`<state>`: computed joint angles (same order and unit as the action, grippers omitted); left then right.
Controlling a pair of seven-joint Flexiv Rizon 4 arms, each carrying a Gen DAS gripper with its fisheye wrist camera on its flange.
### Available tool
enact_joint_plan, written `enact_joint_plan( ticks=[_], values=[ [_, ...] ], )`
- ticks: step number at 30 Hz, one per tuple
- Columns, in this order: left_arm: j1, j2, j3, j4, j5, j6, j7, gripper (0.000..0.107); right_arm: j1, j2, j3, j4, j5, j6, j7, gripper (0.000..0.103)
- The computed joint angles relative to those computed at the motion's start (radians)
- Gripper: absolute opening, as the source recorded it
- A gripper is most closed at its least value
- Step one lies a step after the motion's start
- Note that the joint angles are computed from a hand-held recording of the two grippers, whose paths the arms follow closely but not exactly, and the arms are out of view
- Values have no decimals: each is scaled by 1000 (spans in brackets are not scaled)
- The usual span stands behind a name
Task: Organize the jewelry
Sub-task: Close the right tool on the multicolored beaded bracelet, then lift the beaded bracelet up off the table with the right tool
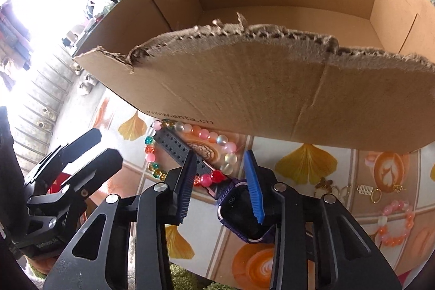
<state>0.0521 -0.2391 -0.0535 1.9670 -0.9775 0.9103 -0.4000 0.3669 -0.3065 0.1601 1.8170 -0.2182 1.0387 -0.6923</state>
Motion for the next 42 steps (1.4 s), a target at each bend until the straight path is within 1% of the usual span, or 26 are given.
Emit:
enact_joint_plan(
  ticks=[2, 3, 5, 6, 8, 9, 11, 12, 13, 14, 16, 19, 21, 23, 27, 29, 32, 33, 34, 35, 38, 42],
  values=[
    [-1, -20, 1, -21, 36, -22, -36, 62, -1, -3, 2, -5, 5, -10, -3, 28],
    [0, -32, 2, -33, 55, -33, -56, 59, -4, -8, 3, -10, 10, -12, -10, 27],
    [7, -46, -1, -49, 76, -59, -82, 50, -1, -23, 1, -27, 11, -26, -11, 24],
    [10, -51, -2, -53, 82, -65, -90, 48, -2, -25, 3, -29, 17, -28, -14, 22],
    [12, -57, -4, -59, 98, -74, -105, 39, 0, -26, 2, -29, 15, -27, -19, 20],
    [11, -59, -4, -61, 112, -73, -115, 36, 1, -26, 2, -30, 13, -30, -24, 17],
    [10, -63, -2, -60, 138, -73, -131, 24, 6, -42, -1, -48, 6, -34, -28, 13],
    [11, -67, -2, -62, 149, -76, -140, 20, 7, -43, 0, -48, 6, -34, -29, 8],
    [9, -65, -4, -56, 149, -61, -139, 15, 7, -44, 0, -47, 7, -28, -32, 8],
    [6, -63, -5, -50, 153, -40, -137, 12, 10, -46, -1, -48, 3, -26, -32, 8],
    [10, -62, -10, -49, 149, -33, -133, 9, 14, -45, -5, -43, -8, -19, -31, 8],
    [16, -53, -14, -41, 127, -21, -120, 0, 17, -37, -9, -28, -25, -1, -34, 7],
    [16, -41, -15, -32, 107, -2, -104, 0, 18, -29, -8, -22, -32, 14, -36, 7],
    [20, -32, -13, -27, 90, -2, -92, 0, 24, -23, -12, -14, -51, 28, -34, 7],
    [25, -11, 0, -14, 73, -3, -82, 0, 24, -12, -1, -8, -50, 58, -55, 7],
    [27, -6, 6, -16, 76, -22, -87, 0, 24, -9, 6, -8, -45, 71, -70, 7],
    [30, -16, 16, -33, 115, -61, -121, 1, 18, -11, 26, -23, -10, 73, -104, 7],
    [32, -22, 18, -41, 130, -78, -135, 3, 16, -9, 32, -22, 5, 72, -114, 7],
    [33, -33, 20, -55, 155, -104, -157, 11, 11, -8, 41, -24, 27, 69, -128, 7],
    [33, -39, 21, -60, 169, -110, -170, 18, 9, -4, 48, -25, 46, 66, -138, 7],
    [33, -55, 14, -72, 189, -120, -188, 21, -4, -1, 71, -28, 118, 55, -175, 7],
    [25, -63, 4, -71, 206, -86, -180, 22, -3, 2, 77, -40, 168, 22, -204, 7]
  ],
)
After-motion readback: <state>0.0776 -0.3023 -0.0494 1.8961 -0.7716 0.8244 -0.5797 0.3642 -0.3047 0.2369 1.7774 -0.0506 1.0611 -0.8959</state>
